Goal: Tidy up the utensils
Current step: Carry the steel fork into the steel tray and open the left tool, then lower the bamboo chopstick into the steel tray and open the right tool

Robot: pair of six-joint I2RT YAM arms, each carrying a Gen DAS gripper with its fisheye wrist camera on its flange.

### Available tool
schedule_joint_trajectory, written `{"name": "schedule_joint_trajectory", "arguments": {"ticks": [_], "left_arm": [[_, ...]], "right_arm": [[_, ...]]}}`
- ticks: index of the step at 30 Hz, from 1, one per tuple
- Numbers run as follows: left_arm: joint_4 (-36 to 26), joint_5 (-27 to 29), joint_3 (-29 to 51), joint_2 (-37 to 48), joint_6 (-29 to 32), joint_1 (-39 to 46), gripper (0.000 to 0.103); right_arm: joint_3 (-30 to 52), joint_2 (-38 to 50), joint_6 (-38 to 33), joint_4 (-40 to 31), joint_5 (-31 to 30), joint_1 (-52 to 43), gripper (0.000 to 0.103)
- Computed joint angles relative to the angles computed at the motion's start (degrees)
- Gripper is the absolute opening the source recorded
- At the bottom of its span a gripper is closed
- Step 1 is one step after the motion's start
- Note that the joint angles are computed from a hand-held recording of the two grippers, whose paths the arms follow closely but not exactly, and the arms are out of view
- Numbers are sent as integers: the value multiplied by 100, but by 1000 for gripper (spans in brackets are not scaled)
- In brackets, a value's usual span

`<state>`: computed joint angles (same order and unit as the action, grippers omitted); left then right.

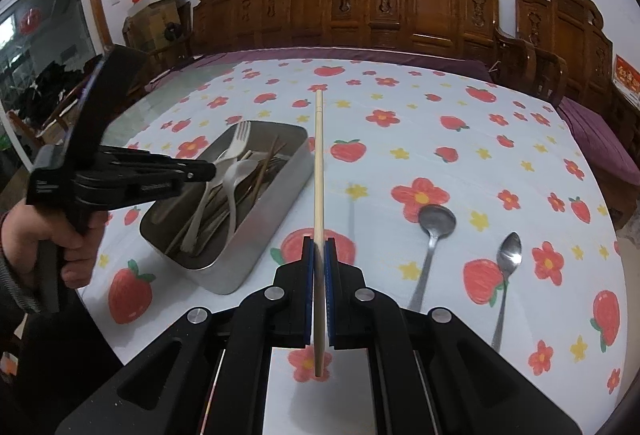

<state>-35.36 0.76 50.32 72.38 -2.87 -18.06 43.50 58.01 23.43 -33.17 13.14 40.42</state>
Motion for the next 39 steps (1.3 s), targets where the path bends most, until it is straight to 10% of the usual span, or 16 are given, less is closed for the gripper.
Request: {"name": "schedule_joint_trajectory", "arguments": {"ticks": [24, 28, 39], "left_arm": [[-727, 677, 197, -1032, 964, 1180, 32], [-804, 827, 221, -1270, 1192, 1571, 65], [-1192, 1524, 307, -1609, 1943, 2802, 95]], "right_arm": [[831, 1188, 390, 277, 52, 621, 6], [1042, 1508, 486, 378, -17, 673, 6], [1552, 2498, 660, 719, -232, 669, 6]]}}
